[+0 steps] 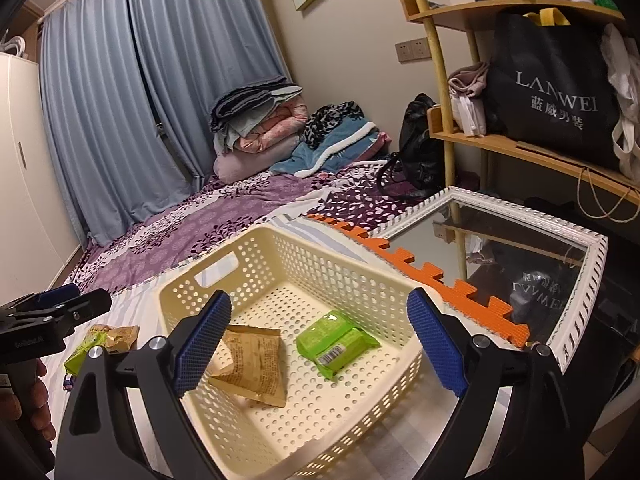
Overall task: Organize snacks
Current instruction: 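Move both tools back to the snack pile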
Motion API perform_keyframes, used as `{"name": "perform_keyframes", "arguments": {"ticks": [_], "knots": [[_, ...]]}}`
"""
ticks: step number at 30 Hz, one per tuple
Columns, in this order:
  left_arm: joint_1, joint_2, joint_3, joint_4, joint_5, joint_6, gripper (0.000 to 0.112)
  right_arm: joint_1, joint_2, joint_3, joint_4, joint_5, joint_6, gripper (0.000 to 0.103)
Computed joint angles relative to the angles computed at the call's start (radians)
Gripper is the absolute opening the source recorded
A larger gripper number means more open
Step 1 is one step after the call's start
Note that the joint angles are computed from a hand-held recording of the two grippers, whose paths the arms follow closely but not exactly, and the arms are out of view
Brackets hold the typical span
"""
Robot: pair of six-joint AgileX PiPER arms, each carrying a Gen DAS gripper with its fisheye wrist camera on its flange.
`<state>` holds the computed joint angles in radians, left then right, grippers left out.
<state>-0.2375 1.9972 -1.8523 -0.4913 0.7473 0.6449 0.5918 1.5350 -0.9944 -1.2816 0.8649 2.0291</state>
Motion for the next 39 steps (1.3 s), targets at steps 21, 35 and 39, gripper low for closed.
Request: {"name": "perform_keyframes", "arguments": {"ticks": [21, 35, 39], "knots": [[0.205, -0.029, 0.069, -0.095, -0.038, 0.073, 0.100, 0.092, 0.099, -0.168, -0.038, 0.012, -0.067, 0.098], [0.361, -0.008, 0.060, -0.152, -0.063, 0.106, 0.100, 0.139, 0.220, -0.380, 0.041, 0.001, -0.257, 0.098], [0.407, 0.014, 0.037, -0.145, -0.056, 0.080, 0.100, 0.143, 0.284, -0.469, 0.120, -0.080, -0.365, 0.098]]}}
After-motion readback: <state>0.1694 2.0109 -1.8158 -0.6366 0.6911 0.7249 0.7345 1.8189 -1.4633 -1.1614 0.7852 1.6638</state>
